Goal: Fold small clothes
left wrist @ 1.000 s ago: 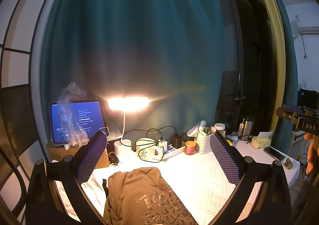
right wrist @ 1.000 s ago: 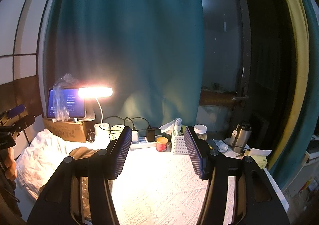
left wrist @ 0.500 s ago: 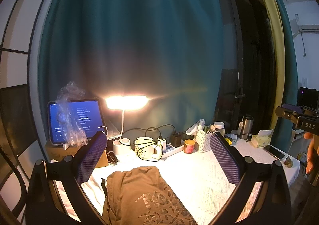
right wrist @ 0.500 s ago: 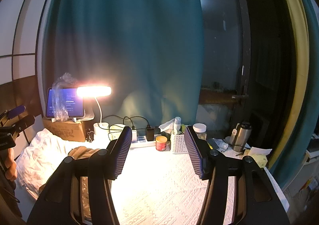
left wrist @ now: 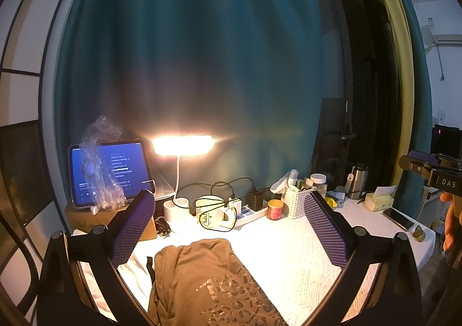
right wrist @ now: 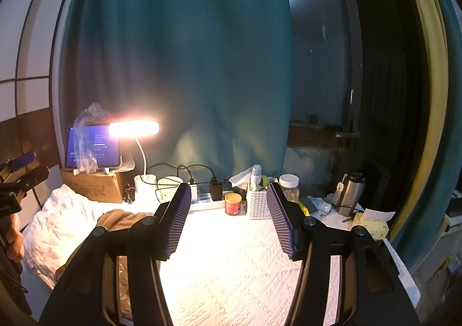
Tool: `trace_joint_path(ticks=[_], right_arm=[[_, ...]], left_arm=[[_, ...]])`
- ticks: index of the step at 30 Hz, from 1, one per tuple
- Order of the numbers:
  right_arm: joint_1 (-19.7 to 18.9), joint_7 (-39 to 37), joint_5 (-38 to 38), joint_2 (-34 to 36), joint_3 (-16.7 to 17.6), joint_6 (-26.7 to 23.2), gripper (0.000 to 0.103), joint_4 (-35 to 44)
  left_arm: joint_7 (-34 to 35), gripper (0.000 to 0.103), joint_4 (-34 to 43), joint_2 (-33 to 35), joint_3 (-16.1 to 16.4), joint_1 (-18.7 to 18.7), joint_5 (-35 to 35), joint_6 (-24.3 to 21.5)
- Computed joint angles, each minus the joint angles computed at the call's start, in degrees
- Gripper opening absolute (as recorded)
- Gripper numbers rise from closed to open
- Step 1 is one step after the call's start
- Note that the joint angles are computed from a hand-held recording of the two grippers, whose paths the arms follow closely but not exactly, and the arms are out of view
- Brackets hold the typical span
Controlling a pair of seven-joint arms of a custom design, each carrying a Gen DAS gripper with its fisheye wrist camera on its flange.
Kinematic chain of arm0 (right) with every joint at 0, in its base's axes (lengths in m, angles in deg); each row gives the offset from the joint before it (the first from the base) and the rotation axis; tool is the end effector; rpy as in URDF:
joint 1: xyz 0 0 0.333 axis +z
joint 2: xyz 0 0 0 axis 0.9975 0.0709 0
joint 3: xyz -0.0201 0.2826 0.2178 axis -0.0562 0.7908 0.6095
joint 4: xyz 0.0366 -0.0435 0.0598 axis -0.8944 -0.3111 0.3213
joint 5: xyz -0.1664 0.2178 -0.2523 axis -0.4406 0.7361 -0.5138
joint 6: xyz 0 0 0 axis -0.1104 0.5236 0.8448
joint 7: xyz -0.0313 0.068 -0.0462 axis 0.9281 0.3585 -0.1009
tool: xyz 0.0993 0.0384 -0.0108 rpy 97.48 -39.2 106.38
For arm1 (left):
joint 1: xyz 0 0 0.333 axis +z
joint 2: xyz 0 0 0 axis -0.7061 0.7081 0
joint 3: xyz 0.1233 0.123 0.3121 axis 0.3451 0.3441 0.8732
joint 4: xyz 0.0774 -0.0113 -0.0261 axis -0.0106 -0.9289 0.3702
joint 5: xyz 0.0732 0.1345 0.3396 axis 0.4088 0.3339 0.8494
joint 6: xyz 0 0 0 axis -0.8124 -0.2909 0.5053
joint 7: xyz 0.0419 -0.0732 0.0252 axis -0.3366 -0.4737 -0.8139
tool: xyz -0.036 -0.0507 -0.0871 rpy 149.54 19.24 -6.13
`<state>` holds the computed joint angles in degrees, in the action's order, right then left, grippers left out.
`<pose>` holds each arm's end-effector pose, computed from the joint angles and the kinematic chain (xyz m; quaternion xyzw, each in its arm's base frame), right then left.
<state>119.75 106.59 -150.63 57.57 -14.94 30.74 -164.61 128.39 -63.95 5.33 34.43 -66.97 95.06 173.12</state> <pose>0.4870 0.3667 0.6879 -0.4554 0.6767 -0.4825 0.3192 0.6207 -0.4306 0.6533 -0.3486 0.6769 -0.5849 0.2796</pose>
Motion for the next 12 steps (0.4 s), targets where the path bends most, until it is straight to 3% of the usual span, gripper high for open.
trace_joint_path(ticks=[12], right_arm=[[-0.2, 0.14, 0.66, 0.15, -0.25, 0.54, 0.058, -0.09]], left_arm=[[3.65, 0.102, 1.85, 1.42, -3.17, 1.45, -1.56, -1.93]])
